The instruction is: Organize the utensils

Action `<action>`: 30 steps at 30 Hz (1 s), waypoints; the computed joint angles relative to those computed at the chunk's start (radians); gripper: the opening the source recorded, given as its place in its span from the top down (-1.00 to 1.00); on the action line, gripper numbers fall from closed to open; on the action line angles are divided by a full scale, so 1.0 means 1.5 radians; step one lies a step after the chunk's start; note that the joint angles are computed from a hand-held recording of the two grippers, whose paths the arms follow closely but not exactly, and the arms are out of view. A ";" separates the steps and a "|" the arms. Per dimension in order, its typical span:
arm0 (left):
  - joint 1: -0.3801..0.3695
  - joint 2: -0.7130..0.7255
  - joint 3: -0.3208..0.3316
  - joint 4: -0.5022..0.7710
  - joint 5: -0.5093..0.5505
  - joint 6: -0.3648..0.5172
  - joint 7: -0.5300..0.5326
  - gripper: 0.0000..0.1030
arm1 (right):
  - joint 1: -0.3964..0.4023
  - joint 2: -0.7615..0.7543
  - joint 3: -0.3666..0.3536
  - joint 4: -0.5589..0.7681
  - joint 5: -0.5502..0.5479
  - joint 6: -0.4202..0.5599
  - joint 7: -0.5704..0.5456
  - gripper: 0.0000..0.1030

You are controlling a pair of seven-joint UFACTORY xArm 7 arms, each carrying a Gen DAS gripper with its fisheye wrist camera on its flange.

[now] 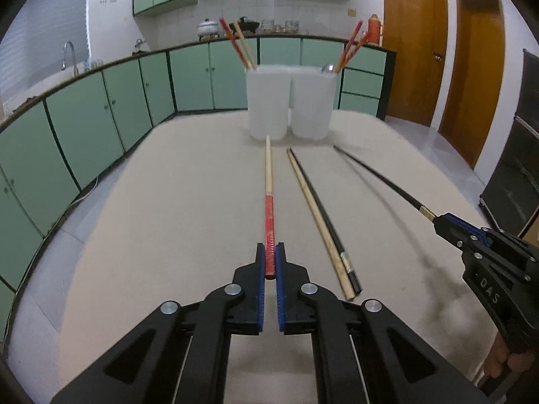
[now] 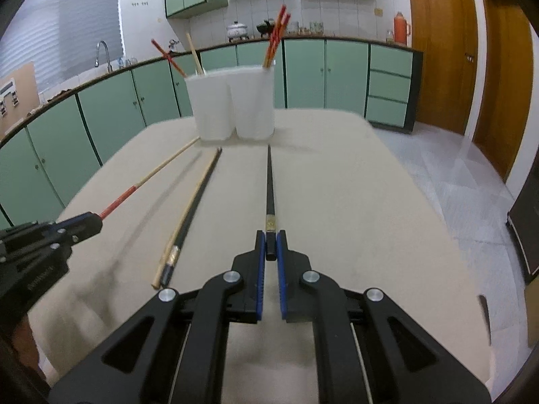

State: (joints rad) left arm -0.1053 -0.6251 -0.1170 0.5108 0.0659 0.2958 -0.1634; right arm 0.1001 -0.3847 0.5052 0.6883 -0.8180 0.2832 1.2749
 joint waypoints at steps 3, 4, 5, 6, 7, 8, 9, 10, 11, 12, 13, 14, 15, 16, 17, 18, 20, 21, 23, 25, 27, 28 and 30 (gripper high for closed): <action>-0.005 -0.015 0.009 0.018 0.002 0.008 0.016 0.89 | 0.002 -0.020 -0.010 0.003 0.005 -0.005 -0.016 0.88; -0.008 -0.019 0.014 0.029 0.002 0.018 0.024 0.89 | 0.001 -0.027 -0.012 0.006 0.007 -0.007 -0.023 0.88; -0.010 -0.021 0.017 0.039 0.000 0.029 0.031 0.89 | -0.004 -0.035 -0.011 0.007 0.009 -0.009 -0.028 0.89; -0.014 -0.018 0.021 0.051 -0.003 0.043 0.039 0.89 | -0.009 -0.041 -0.010 0.009 0.011 -0.012 -0.034 0.89; -0.018 -0.015 0.026 0.062 -0.008 0.056 0.046 0.89 | -0.015 -0.046 -0.007 0.011 0.013 -0.015 -0.037 0.89; -0.021 -0.012 0.030 0.067 -0.013 0.061 0.052 0.89 | -0.022 -0.054 -0.004 0.011 0.015 -0.020 -0.040 0.89; -0.024 -0.008 0.034 0.072 -0.019 0.067 0.057 0.89 | -0.030 -0.060 0.001 0.009 0.017 -0.023 -0.042 0.89; -0.023 -0.003 0.035 0.073 -0.023 0.066 0.060 0.89 | -0.037 -0.063 0.006 0.009 0.021 -0.024 -0.046 0.89; -0.022 0.004 0.036 0.068 -0.027 0.057 0.061 0.89 | -0.041 -0.065 0.011 0.007 0.026 -0.025 -0.050 0.89; -0.024 0.006 0.041 0.060 -0.034 0.054 0.063 0.89 | -0.045 -0.066 0.015 0.005 0.032 -0.027 -0.053 0.89; -0.028 0.020 0.048 0.058 -0.046 0.055 0.064 0.89 | -0.045 -0.064 0.019 0.002 0.040 -0.026 -0.059 0.88; -0.029 0.024 0.052 0.055 -0.055 0.058 0.064 0.89 | -0.042 -0.061 0.020 -0.001 0.050 -0.024 -0.066 0.88; -0.030 0.029 0.056 0.051 -0.063 0.056 0.064 0.89 | -0.042 -0.057 0.023 -0.001 0.057 -0.021 -0.070 0.88; -0.026 0.026 0.055 0.046 -0.066 0.051 0.062 0.89 | -0.041 -0.054 0.025 -0.002 0.062 -0.021 -0.073 0.88; -0.023 0.021 0.053 0.045 -0.066 0.048 0.061 0.89 | -0.041 -0.054 0.027 -0.003 0.066 -0.021 -0.075 0.88; -0.018 0.012 0.050 0.044 -0.064 0.041 0.061 0.89 | -0.043 -0.054 0.028 -0.002 0.067 -0.022 -0.078 0.88; -0.001 -0.006 0.038 0.048 -0.050 0.025 0.056 0.89 | -0.043 -0.055 0.024 0.003 0.075 -0.025 -0.085 0.88; 0.000 -0.011 0.038 0.052 -0.048 0.021 0.056 0.89 | -0.046 -0.058 0.024 0.006 0.076 -0.029 -0.088 0.88; -0.004 -0.019 0.047 0.068 -0.050 0.016 0.065 0.89 | -0.058 -0.065 0.029 0.015 0.074 -0.034 -0.094 0.88; -0.005 -0.020 0.049 0.084 -0.050 0.013 0.070 0.89 | -0.063 -0.068 0.029 0.026 0.077 -0.038 -0.110 0.88; -0.013 -0.017 0.059 0.102 -0.058 0.010 0.080 0.89 | -0.061 -0.063 0.021 0.041 0.089 -0.044 -0.132 0.88; -0.017 -0.015 0.064 0.114 -0.062 0.012 0.086 0.89 | -0.059 -0.060 0.015 0.049 0.096 -0.046 -0.145 0.88; -0.018 -0.004 0.066 0.141 -0.066 0.033 0.092 0.89 | -0.062 -0.059 0.012 0.064 0.104 -0.049 -0.165 0.88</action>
State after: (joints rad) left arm -0.1319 -0.6309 -0.0187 0.7230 -0.0325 0.3458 -0.0259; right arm 0.0068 -0.4736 0.5230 0.7850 -0.6616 0.2089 1.0279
